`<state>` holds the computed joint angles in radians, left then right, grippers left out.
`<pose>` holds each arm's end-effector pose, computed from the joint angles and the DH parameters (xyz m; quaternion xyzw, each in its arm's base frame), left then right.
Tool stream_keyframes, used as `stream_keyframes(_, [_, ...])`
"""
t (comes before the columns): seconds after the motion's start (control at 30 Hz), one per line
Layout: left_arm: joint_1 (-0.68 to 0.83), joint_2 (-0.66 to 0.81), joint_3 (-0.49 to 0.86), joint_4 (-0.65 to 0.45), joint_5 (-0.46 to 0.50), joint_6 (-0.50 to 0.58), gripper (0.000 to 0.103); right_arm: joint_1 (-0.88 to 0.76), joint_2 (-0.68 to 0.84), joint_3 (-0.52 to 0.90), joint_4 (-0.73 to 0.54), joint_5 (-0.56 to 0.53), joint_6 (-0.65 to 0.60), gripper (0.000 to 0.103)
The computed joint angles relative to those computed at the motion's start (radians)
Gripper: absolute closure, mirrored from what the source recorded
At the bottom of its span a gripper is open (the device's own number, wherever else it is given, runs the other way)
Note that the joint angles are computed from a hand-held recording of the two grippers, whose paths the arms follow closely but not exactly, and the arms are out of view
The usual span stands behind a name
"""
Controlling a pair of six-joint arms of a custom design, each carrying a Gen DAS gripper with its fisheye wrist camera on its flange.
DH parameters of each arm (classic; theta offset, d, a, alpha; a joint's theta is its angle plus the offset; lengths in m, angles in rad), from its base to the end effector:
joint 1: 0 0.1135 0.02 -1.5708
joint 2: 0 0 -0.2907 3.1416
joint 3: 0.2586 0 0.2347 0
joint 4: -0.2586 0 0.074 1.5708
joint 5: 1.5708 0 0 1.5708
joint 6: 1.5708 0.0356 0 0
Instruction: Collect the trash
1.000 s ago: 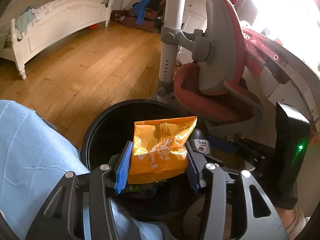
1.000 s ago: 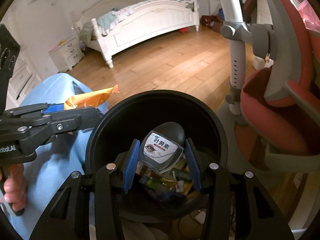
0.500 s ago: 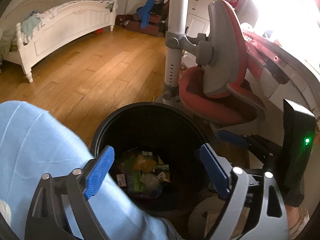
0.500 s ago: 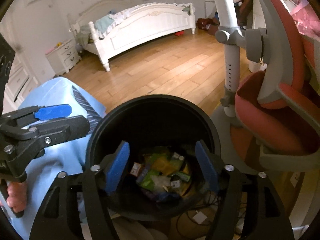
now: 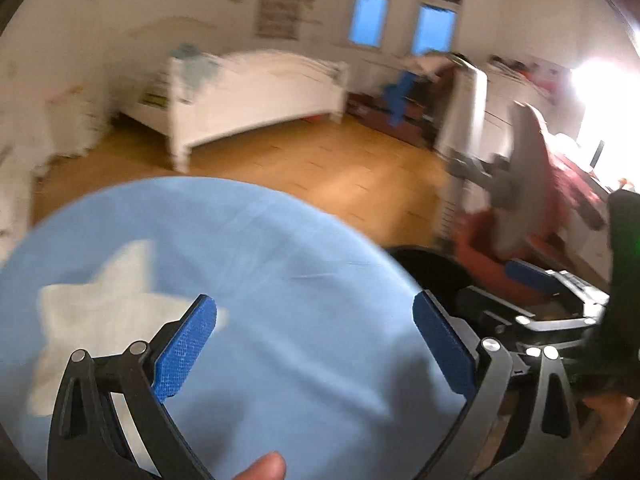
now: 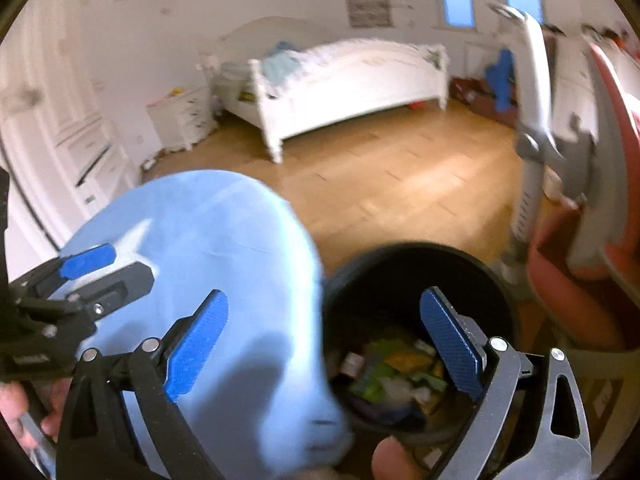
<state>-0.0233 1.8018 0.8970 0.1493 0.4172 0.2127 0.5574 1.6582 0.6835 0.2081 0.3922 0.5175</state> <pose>0.3511 -0.0226 0.1821 0.1873 0.8822 -0.1526 0.4041 0.2613 0.1468 0.1749 0.0582 0.9039 0.0425 0.4215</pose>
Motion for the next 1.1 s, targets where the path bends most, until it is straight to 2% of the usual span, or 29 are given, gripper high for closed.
stream_keyframes(0.13, [0.142,-0.079,-0.113,0.118,-0.068,0.013,0.005,0.171,0.114,0.214,-0.127,0.198,0.006,0.005])
stream_keyframes(0.17, [0.178,-0.086,-0.131,0.144,-0.069,0.015,0.005,0.219,0.152,0.275,-0.153,0.277,-0.004,0.005])
stream_keyframes(0.27, [0.296,-0.113,-0.182,0.218,-0.060,0.005,0.005,0.316,0.243,0.406,-0.166,0.423,-0.063,0.005])
stream_keyframes(0.33, [0.380,-0.116,-0.195,0.245,-0.027,0.000,0.005,0.359,0.300,0.482,-0.162,0.476,-0.099,0.005])
stream_keyframes(0.47, [0.445,-0.126,-0.211,0.286,-0.040,-0.022,0.005,0.401,0.385,0.596,-0.166,0.493,-0.129,0.005])
stream_keyframes(0.57, [0.492,-0.120,-0.231,0.327,-0.011,-0.023,0.005,0.412,0.423,0.622,-0.117,0.489,-0.149,0.005])
stream_keyframes(0.67, [0.551,-0.100,-0.229,0.335,0.029,-0.025,0.005,0.423,0.445,0.618,-0.047,0.482,-0.166,0.005])
stream_keyframes(0.8, [0.569,-0.080,-0.214,0.318,0.025,-0.035,0.005,0.418,0.455,0.596,0.017,0.461,-0.170,0.005])
stream_keyframes(1.1, [0.568,-0.067,-0.226,0.347,0.019,-0.026,0.005,0.393,0.430,0.529,0.050,0.405,-0.101,0.005])
